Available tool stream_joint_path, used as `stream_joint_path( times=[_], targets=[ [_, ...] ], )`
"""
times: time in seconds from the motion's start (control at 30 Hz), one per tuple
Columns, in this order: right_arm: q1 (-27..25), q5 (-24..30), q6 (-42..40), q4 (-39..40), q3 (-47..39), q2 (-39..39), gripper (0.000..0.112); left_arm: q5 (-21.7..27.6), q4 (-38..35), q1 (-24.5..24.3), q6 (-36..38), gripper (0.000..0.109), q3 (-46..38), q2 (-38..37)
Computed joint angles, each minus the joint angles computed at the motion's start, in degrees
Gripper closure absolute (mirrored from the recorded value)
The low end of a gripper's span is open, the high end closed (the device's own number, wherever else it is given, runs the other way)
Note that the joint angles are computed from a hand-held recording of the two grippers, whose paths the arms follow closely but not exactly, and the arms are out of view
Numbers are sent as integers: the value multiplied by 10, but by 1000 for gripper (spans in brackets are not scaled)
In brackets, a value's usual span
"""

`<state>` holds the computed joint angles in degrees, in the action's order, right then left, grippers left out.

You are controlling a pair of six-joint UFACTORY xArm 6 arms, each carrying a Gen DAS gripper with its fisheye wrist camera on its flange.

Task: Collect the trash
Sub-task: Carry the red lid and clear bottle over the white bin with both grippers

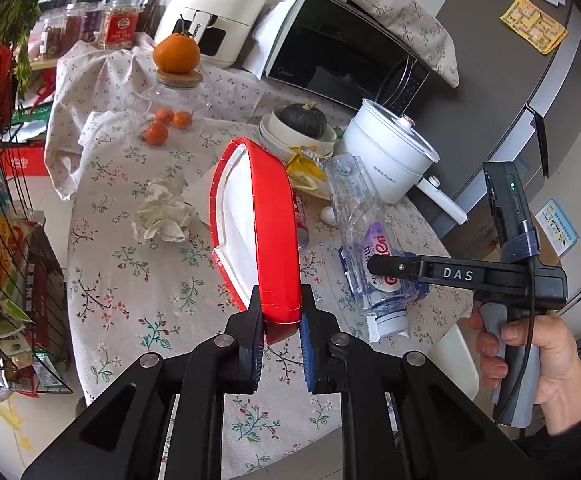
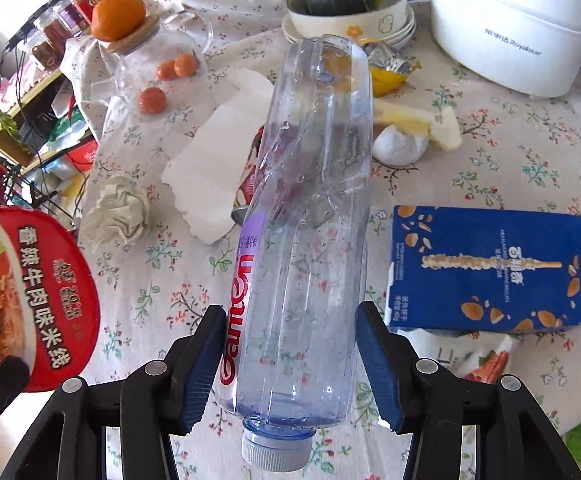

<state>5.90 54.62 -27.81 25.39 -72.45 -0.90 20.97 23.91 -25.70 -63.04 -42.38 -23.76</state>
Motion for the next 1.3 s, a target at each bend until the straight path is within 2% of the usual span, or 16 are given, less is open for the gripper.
stream_joint_path(
  times=[0.17,0.4,0.57,0.67,0.8,1.3],
  targets=[
    [-42,7,-30,17,29,-46,55,0,-6,-20,12,93,-24,26],
    [-134,8,-89,42,64,-90,55,-12,-49,-57,58,93,-69,80],
    [-206,11,-136,70,77,-98,55,-13,-61,-92,84,93,-130,144],
    [-258,40,-169,113,77,-88,55,-15,-80,-114,110,93,-171,187],
    [-311,102,-168,134,43,-64,55,-14,-132,-145,166,93,-235,254],
    [-422,86,-208,82,17,-19,54,53,-334,-241,412,92,-558,538]
  ],
)
